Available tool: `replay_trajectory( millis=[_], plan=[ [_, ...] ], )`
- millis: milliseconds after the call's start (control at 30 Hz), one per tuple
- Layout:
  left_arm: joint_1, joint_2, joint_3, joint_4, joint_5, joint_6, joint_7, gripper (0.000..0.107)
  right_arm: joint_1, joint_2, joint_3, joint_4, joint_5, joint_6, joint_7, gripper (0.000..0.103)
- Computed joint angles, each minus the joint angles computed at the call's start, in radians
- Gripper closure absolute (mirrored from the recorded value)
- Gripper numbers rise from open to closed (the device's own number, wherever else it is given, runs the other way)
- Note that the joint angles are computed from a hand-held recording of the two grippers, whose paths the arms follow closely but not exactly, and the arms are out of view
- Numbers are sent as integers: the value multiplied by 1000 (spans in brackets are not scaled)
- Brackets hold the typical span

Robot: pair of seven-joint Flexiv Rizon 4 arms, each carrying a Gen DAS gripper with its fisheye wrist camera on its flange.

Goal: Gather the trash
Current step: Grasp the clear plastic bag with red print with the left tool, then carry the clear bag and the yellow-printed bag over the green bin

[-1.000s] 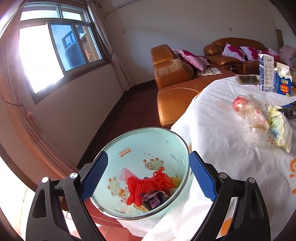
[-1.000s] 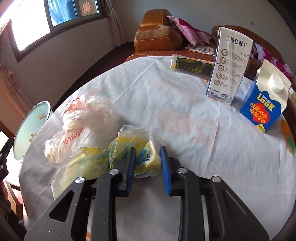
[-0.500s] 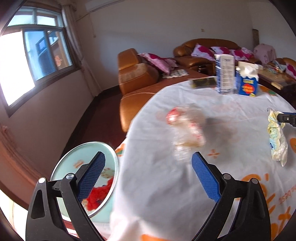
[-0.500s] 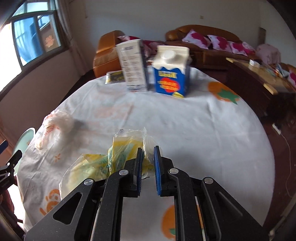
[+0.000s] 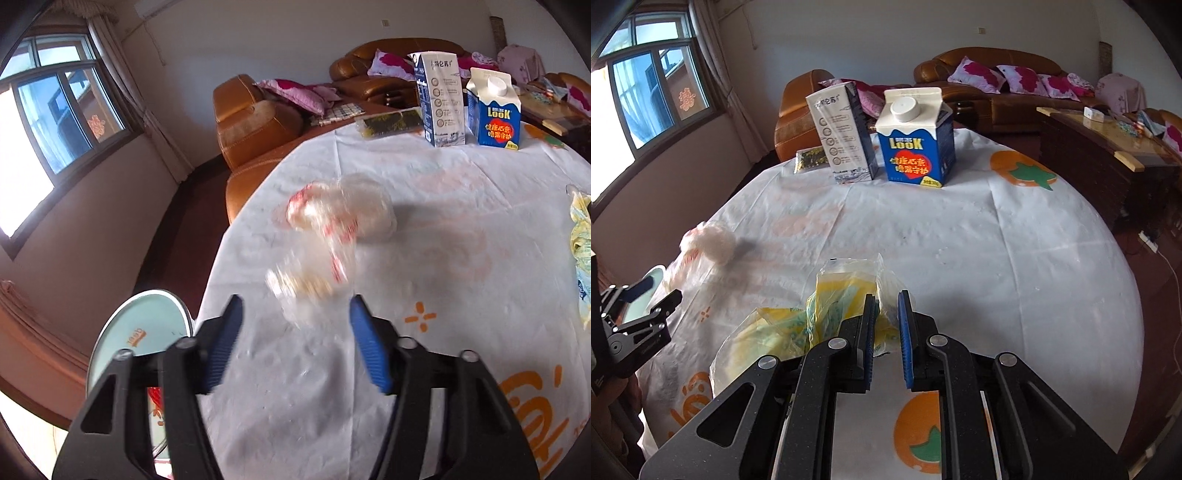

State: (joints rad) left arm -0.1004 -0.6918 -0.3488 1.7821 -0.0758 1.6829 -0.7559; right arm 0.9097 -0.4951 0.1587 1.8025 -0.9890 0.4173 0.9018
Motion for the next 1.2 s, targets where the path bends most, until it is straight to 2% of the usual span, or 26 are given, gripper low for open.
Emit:
replay_trajectory(
  millis=[33, 100, 133, 167, 467, 700, 967, 1200],
  plan=[
    [27, 1, -28, 1, 5, -31, 19, 84, 1, -2, -1, -4, -5, 2, -2, 90],
    [55, 0, -55, 8, 2, -37, 41, 89, 4, -9, -2, -15, -8, 4, -11, 90],
    [72, 0, -71, 12, 1, -42, 53, 102, 4, -13, -3, -19, -11, 9, -14, 90],
    [84, 0, -85, 14, -5, -55, 62, 104, 6, -19, -5, -29, -13, 13, -22, 90],
    [237, 0, -254, 77, -11, -12, 93, 105, 26, -33, -16, -52, -6, 1, -30, 90],
    [384, 4, -397, 134, 47, 36, 68, 105, 29, -34, -25, -62, -33, 2, -24, 90],
    [482, 10, -452, 145, 79, 42, 18, 105, 17, -66, -52, -142, -60, 14, -107, 90],
    [521, 9, -453, 131, 94, 63, -18, 106, 12, -134, -95, -273, -54, 36, -236, 90]
  ],
)
